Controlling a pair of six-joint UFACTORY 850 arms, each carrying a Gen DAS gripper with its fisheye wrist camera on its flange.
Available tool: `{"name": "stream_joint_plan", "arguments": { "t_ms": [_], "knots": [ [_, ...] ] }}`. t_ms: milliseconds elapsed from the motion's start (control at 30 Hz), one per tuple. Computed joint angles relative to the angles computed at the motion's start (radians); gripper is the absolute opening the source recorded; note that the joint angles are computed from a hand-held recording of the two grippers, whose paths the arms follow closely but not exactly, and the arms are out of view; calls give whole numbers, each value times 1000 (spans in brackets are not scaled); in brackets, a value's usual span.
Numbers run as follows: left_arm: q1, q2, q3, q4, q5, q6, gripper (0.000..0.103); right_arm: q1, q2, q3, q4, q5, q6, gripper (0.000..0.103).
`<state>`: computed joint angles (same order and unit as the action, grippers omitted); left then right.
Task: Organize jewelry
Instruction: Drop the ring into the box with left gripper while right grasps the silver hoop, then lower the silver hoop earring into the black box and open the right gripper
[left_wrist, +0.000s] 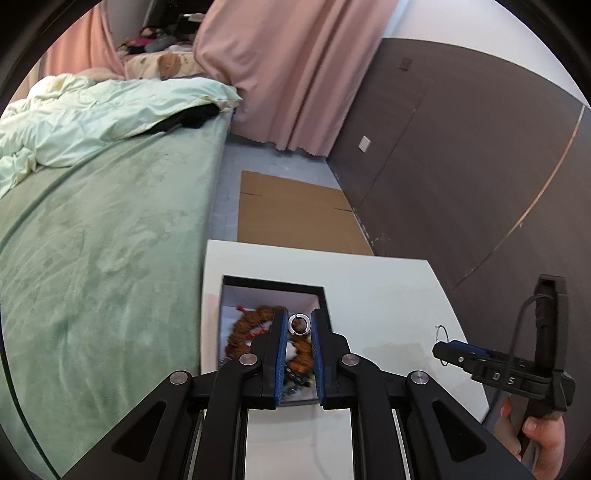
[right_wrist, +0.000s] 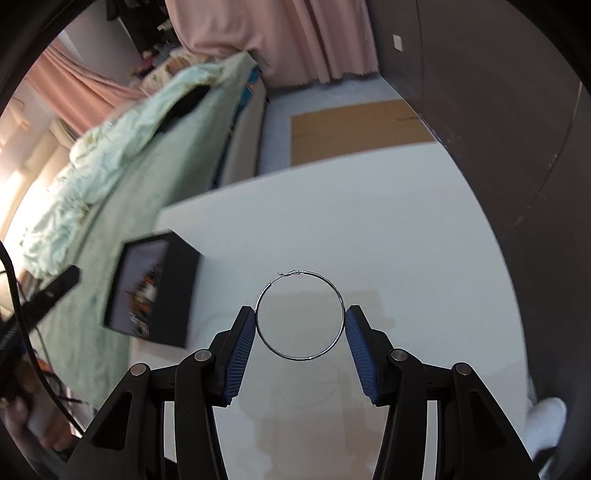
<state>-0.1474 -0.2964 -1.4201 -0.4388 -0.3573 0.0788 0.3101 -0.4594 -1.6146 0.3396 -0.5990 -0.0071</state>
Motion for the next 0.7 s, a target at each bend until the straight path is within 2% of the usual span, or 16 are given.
{"name": "stream_joint_plan", "arguments": {
  "t_ms": [133, 267, 467, 700],
  "knots": [
    [15, -11, -12, -17, -8, 3, 13, 19, -5, -14, 152, 39, -116, 51],
    [30, -34, -34, -30, -24, -6, 13, 45, -44, -65, 266, 41, -195, 51],
    [39, -78, -75, -27, -67, -36, 13, 66, -89, -112, 348, 27, -230, 51],
    [40, -109, -108, -16, -75, -56, 13, 69, -123, -151, 407, 5, -264, 51]
  ]
}}
